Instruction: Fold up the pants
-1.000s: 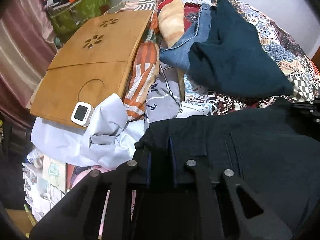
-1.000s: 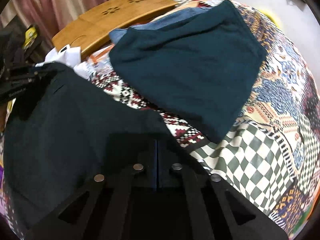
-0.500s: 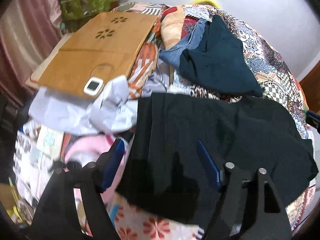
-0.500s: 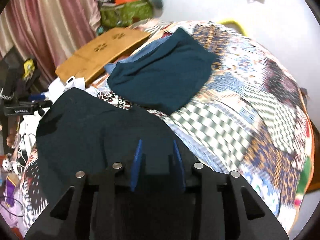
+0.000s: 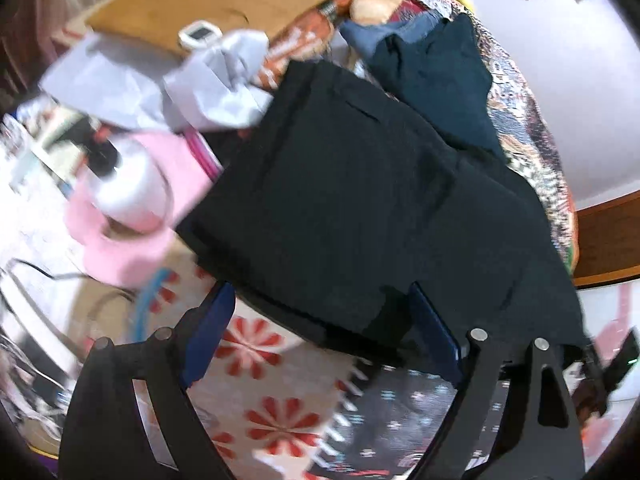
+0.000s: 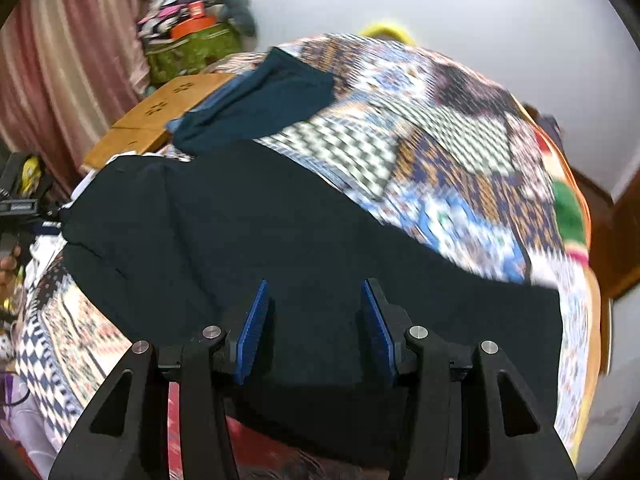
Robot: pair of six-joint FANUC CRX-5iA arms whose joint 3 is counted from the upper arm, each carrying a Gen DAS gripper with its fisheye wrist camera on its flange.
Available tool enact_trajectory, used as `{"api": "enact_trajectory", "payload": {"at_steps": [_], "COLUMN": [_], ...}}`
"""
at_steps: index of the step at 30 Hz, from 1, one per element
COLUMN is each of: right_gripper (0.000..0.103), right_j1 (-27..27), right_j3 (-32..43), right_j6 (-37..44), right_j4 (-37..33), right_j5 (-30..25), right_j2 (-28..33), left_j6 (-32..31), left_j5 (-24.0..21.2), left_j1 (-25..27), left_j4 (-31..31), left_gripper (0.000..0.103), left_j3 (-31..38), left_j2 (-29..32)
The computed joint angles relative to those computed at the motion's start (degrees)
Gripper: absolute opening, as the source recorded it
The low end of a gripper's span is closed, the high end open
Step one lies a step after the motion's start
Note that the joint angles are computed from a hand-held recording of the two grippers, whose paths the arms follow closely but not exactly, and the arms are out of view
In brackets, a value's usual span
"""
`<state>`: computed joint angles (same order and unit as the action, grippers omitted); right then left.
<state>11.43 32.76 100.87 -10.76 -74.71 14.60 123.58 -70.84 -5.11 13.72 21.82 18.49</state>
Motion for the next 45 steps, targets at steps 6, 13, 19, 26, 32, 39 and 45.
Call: {"api": "enact_trajectory", "payload": {"at_steps": [6, 13, 19, 26, 32, 39, 45], "right_gripper": [0.045, 0.046, 0.046, 0.046, 0.048, 0.056, 0.059], "right_j1": [-2.8, -4.5, -3.9, -3.3, -1.2, 1.9, -3.9], "right_j3": [-4.5, -5.7, -6.7, -2.6, 3.5, 0.8, -2.5], "right_j6": [-2.1, -3.5, -4.8, -7.2, -6.0, -6.3, -11.9], "right_j4": [-2.3, -4.8, -2.1, -1.7, -6.6, -1.1, -3.3], "right_j5": [1.5, 1.3, 1.8, 0.3, 0.4, 0.5, -0.1], "right_j2": [-2.6, -3.1, -3.4, -2.3, 0.3, 2.4, -0.5], "left_j6": [2.2, 6.8, 4.6, -0.7, -1.0, -3.5, -8.0], "left_j5": [-0.7, -1.7, -2.0, -2.9, -2.9, -11.9, -13.8], "left_j1": [-0.8, -4.4, -4.4, -3.1, -4.3, -8.7, -10.8], "left_j4": [-0.8, -13.2, -18.0, -11.7, -14.0, -25.3, -27.3], "left_gripper": [0.046, 0.011, 0.011, 0.014, 0.024, 0.062, 0.073], "left_j3": [2.4, 8.0, 9.2, 2.6, 1.7, 10.5, 18.2], "left_j2": [2.2, 1.6, -0.7, 0.4, -0.9, 0.8, 3.9]}}
